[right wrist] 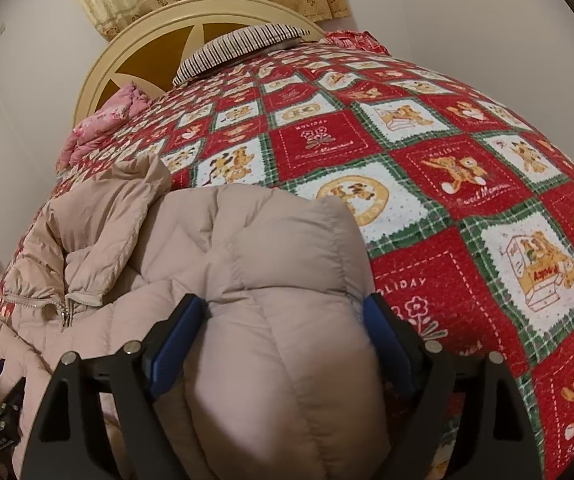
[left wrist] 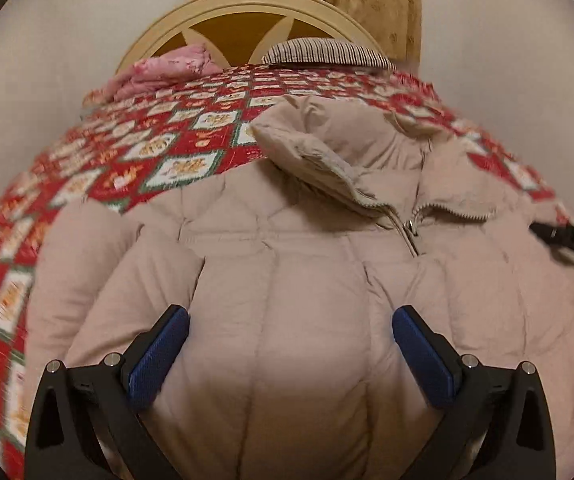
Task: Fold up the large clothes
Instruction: 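Lift the jacket hem with the right tool toward the hood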
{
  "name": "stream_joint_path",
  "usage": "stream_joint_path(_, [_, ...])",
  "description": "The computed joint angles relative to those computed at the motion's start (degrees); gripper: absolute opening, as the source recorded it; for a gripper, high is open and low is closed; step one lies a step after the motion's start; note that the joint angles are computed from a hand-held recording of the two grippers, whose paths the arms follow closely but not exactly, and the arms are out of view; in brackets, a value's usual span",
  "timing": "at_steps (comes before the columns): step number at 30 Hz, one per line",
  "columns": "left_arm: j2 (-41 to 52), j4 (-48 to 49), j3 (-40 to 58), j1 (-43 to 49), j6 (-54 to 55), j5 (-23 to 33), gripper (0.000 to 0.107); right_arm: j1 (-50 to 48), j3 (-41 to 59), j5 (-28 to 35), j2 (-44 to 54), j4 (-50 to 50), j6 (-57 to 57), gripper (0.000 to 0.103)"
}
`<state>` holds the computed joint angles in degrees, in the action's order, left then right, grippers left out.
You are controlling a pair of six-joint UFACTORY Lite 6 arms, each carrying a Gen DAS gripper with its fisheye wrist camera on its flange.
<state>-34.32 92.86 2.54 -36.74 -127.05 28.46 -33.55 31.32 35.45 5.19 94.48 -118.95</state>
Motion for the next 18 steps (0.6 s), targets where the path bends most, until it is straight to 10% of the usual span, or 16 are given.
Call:
stream_joint_path(9, [-0.6, 2.5, -0.9, -0.3, -4.5, -0.2, 0.102, 12.0, 7.5, -0.4, -10.1, -13.4, 16.6, 0.087])
stream_joint_path(18, [-4.9, 6.0, -3.2, 4.0, -5.3, -3.8, 0.102, 43.3, 36.0, -14.3, 13.7, -43.0, 40.5, 0.087])
